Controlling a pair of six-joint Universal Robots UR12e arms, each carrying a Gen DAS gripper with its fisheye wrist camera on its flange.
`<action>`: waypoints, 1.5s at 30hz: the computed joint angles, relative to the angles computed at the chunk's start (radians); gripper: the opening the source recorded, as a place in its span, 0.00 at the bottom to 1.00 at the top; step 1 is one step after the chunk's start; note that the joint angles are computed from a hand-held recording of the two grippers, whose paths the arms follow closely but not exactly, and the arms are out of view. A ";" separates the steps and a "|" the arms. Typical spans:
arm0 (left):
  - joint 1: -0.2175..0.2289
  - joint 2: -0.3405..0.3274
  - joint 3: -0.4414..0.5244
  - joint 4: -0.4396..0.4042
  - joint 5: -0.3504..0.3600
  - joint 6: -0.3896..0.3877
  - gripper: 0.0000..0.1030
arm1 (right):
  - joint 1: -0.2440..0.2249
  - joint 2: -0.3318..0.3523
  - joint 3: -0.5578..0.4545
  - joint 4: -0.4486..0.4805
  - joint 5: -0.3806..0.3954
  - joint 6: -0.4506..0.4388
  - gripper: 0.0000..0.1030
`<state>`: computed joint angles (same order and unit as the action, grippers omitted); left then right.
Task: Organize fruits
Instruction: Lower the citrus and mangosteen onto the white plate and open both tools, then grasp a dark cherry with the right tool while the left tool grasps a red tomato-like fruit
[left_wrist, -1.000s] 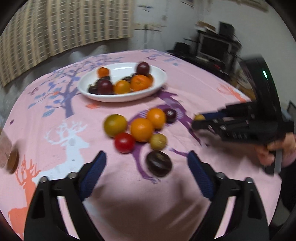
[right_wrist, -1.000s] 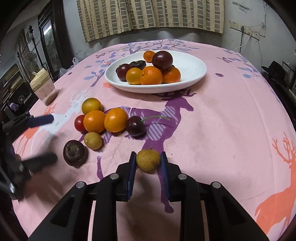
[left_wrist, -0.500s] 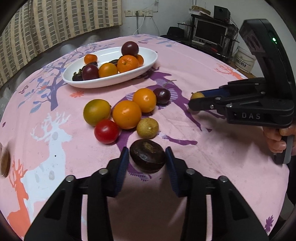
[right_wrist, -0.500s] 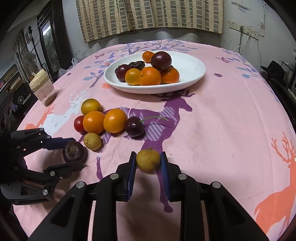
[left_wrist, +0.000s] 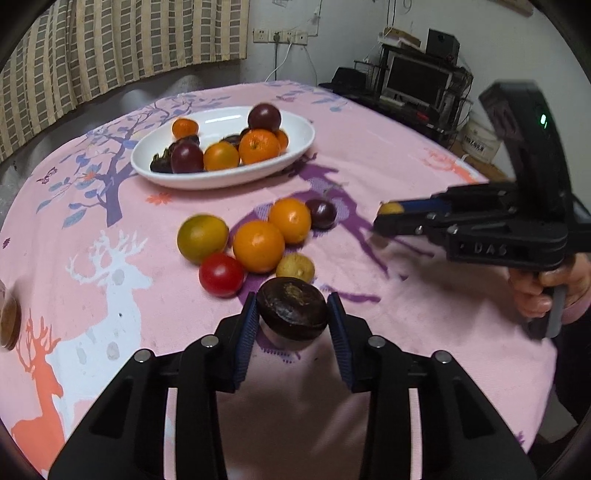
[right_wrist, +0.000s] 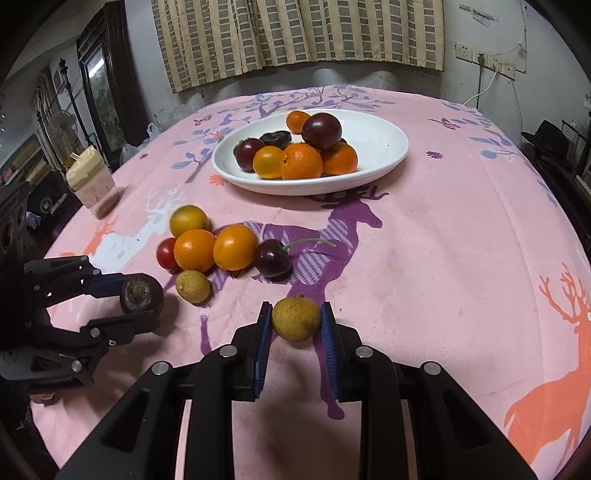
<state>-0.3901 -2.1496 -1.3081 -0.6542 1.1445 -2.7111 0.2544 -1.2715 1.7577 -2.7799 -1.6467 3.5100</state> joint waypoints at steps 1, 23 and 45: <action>0.004 -0.003 0.013 -0.006 -0.014 -0.001 0.36 | -0.006 -0.001 0.002 -0.026 0.023 0.001 0.26; -0.038 -0.544 1.014 -0.390 0.142 -0.293 0.59 | -0.135 0.189 -0.229 -0.176 0.026 0.143 0.42; 0.037 -0.056 0.075 0.121 0.185 -0.425 0.95 | 0.011 0.063 -0.062 -0.077 -0.093 -0.083 0.52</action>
<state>-0.3527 -2.2053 -1.2330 -0.5334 1.3294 -3.1356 0.2653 -1.2089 1.6958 -2.8569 -1.7392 3.4267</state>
